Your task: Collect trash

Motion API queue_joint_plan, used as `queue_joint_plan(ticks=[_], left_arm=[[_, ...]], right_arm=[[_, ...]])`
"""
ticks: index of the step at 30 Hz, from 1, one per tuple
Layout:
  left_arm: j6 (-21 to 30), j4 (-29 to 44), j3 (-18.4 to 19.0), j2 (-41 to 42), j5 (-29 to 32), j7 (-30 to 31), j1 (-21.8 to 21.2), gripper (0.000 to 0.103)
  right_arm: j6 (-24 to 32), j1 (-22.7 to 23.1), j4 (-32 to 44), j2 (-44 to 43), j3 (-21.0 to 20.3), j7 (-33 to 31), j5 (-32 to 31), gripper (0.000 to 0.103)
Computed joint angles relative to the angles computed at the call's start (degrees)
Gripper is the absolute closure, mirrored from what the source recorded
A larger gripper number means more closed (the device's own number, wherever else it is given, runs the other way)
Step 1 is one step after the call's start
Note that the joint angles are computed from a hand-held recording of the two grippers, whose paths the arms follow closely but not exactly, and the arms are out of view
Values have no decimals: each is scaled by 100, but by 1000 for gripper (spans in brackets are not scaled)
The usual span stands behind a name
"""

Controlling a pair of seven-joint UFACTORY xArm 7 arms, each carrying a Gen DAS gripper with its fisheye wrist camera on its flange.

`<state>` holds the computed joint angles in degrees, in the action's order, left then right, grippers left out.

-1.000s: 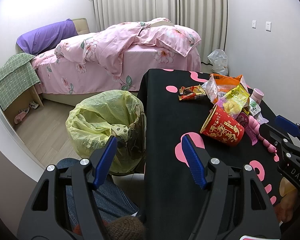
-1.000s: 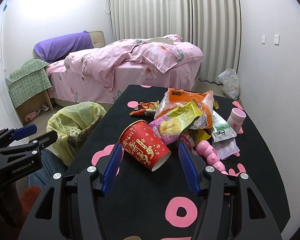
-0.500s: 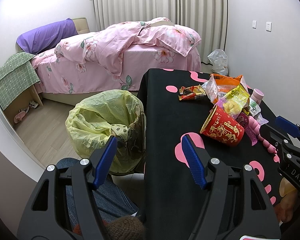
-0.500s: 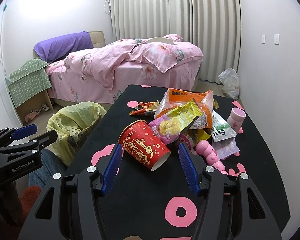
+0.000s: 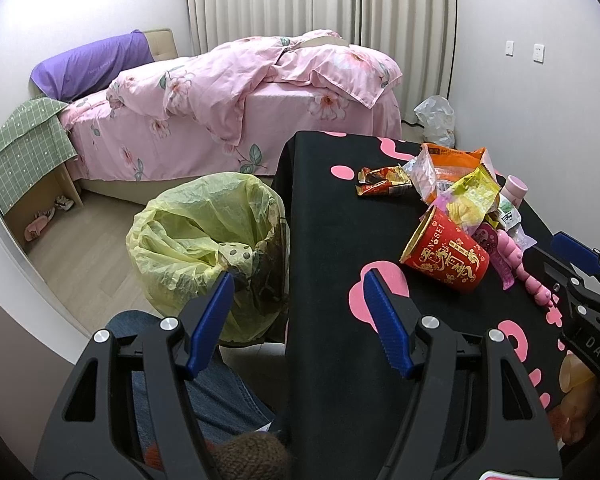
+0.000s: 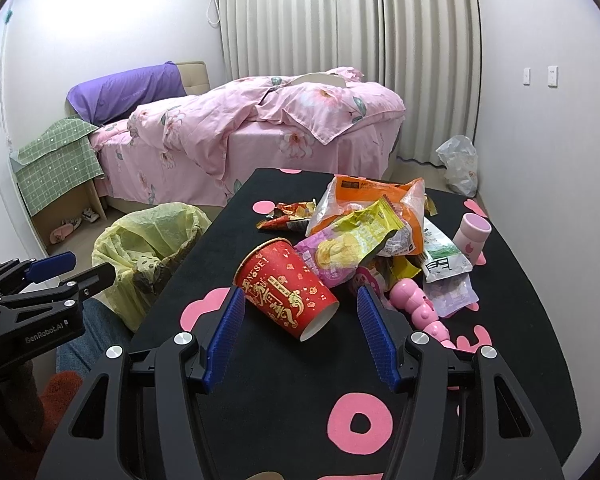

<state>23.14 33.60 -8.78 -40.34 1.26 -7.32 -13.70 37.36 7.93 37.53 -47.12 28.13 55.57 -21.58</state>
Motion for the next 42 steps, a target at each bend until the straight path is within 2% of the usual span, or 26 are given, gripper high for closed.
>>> queue_joint_plan(ticks=[3,5,8,13,18,20,22,24,26,29,32,36,40,42], left_arm=[[-87,19,307,155,-239,247,-291,39],[-125,92,489,327,-410,451,-430,39],[-259,229,705,673,-636,813,-570,39],[-321,576,1174,1242,-1342,1495,-883,38],[-589,769,1410,1620,-2150,2020,-958,36],[-805,806,1538,1723,-2516,2316,-1089,32],[-936,926,1549,1911,-2664,2558,-1106,32],[-685,1242,1768,2183,-3062,3093,-1350,32],[-166,1734,2037,2553,-3685,3748,-1632,32],[806,2678,2275,3228,-4596,4938,-1859,32],[1261,3648,2131,3974,-5089,5715,-1823,32],[2183,5313,1797,5270,-5016,5564,-1549,32],[3202,7175,1527,6678,-4455,4835,-1317,32],[3467,7739,1466,7104,-4116,4452,-1274,32]], right_arm=[[-127,59,-139,-48,-143,-116,-16,47],[-322,201,-228,56,-367,-423,35,47],[-612,510,-243,450,-743,-1245,134,47],[-846,605,112,1357,-897,-2503,43,47],[-747,37,507,2120,-574,-2516,-692,47],[-955,166,427,2124,-825,-2676,-643,49],[-1005,345,329,2000,-1068,-2810,-331,52],[-1095,613,120,1702,-1388,-2964,221,53],[-1170,713,-95,1338,-1533,-2981,644,54],[-1164,497,-377,759,-1415,-2729,894,55],[-974,131,-596,282,-1287,-2413,952,55],[-828,-135,-899,-59,-1371,-2071,1123,55],[-811,-176,-1100,-253,-1468,-2032,1214,56],[-784,-109,-1175,-348,-1537,-2108,1270,56]])
